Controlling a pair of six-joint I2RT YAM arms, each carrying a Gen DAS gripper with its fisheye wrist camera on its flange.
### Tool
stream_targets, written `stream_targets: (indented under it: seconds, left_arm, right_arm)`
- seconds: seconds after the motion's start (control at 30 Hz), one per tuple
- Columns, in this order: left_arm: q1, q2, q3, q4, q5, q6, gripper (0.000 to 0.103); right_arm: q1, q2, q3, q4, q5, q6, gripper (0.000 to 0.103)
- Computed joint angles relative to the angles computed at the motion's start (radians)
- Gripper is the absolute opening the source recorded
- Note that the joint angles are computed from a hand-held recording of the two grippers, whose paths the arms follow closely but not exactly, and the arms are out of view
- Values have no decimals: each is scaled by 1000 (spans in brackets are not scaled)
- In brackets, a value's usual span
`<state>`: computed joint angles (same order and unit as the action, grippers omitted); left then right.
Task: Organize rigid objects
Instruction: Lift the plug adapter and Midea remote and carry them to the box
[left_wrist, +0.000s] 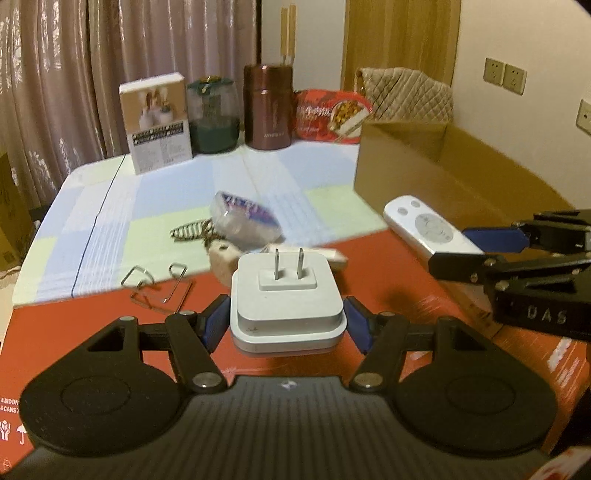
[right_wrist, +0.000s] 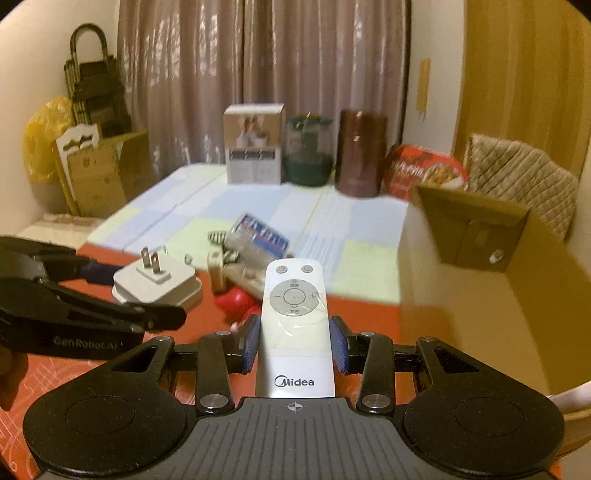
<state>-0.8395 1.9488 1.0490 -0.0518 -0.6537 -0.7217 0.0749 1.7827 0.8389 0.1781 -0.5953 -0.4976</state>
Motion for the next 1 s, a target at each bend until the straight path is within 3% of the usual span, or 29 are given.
stream_targets:
  seconds: [0.33,0.6,0.83,1.0]
  left_arm:
    - [-69,64,304,-200,-31,27,62]
    - [-88,231,615,-287,13,68,62]
    - [-70,445,986,-394,57,140,62]
    - [-56,641,1329,-534,96,179,62]
  right_arm:
    - [-179,-72,198,-260,-110,-13,37]
    - [-309,49,438,-414,-132,-34,37]
    - [-382,229,706,-584,-119,-38,37]
    - [-406,328,841,-671,-120,-43,37]
